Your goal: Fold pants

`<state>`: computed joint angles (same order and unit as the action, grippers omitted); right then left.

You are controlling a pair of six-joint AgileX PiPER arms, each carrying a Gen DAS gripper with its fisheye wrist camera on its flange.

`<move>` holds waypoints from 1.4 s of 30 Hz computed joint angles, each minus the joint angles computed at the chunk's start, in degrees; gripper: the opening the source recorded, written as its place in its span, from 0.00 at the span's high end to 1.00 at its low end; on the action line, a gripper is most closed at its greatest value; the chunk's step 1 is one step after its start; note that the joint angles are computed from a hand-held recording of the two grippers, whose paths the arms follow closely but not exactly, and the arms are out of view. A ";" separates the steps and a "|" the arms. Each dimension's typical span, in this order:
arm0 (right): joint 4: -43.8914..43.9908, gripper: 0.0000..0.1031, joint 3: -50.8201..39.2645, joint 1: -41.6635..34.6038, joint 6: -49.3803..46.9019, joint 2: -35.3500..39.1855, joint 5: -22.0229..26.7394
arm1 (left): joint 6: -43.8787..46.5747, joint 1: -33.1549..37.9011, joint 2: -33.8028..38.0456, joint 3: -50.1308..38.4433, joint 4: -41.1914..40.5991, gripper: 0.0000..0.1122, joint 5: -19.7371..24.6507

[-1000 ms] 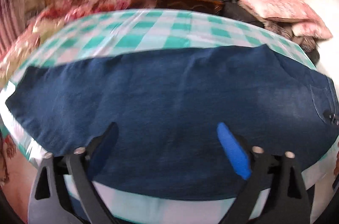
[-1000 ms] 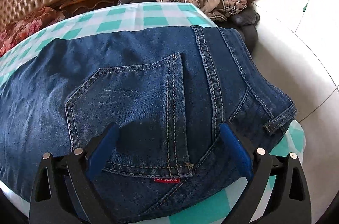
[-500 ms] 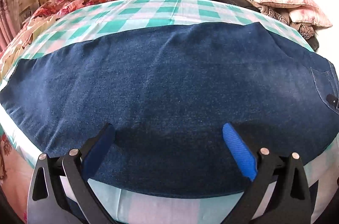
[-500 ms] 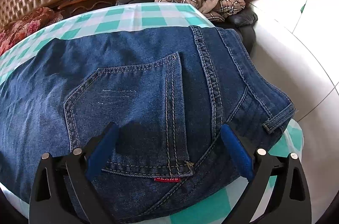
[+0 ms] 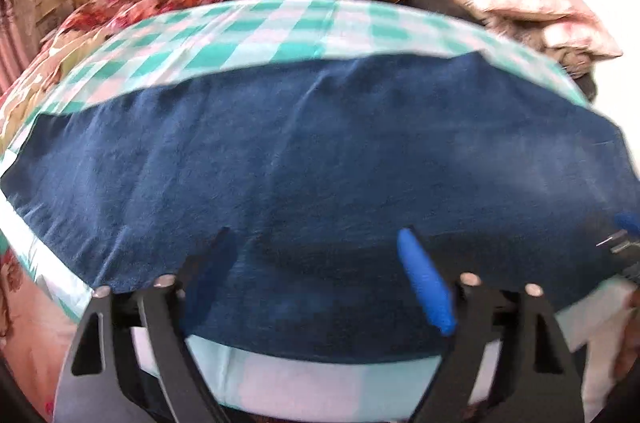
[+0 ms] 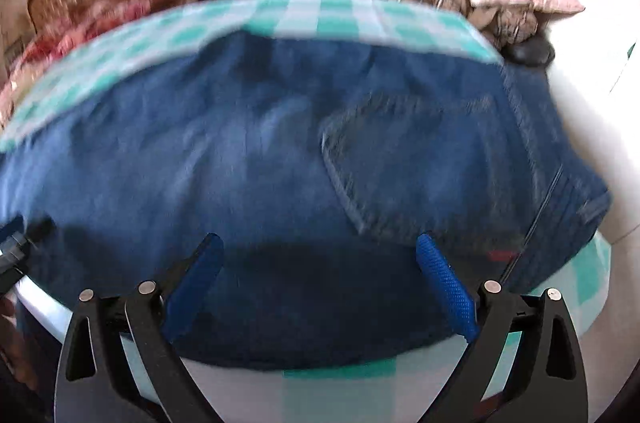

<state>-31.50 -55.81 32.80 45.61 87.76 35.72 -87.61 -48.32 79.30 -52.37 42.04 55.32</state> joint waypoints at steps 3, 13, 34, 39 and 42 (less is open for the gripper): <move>-3.67 0.09 2.13 1.29 3.46 -0.89 -0.69 | 0.28 -4.07 0.78 -3.03 2.12 0.36 0.50; -1.97 0.08 1.81 1.43 2.78 -0.86 0.36 | 5.22 -4.96 8.77 -7.93 -3.78 0.41 -5.48; -4.68 0.08 2.03 -3.70 4.15 -5.49 1.57 | 6.27 -6.53 10.35 -8.86 -1.83 0.37 -2.60; 0.04 0.29 2.83 -12.50 -2.07 -3.98 -1.29 | 15.29 -5.76 13.09 -20.57 1.24 0.39 -0.53; -4.45 0.29 2.92 -9.82 1.12 -3.83 0.99 | 28.59 -0.12 19.71 -34.20 -5.85 0.47 -3.99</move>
<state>-35.94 -52.89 22.98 46.73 83.93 36.71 -59.03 -48.44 99.01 -86.57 36.19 51.33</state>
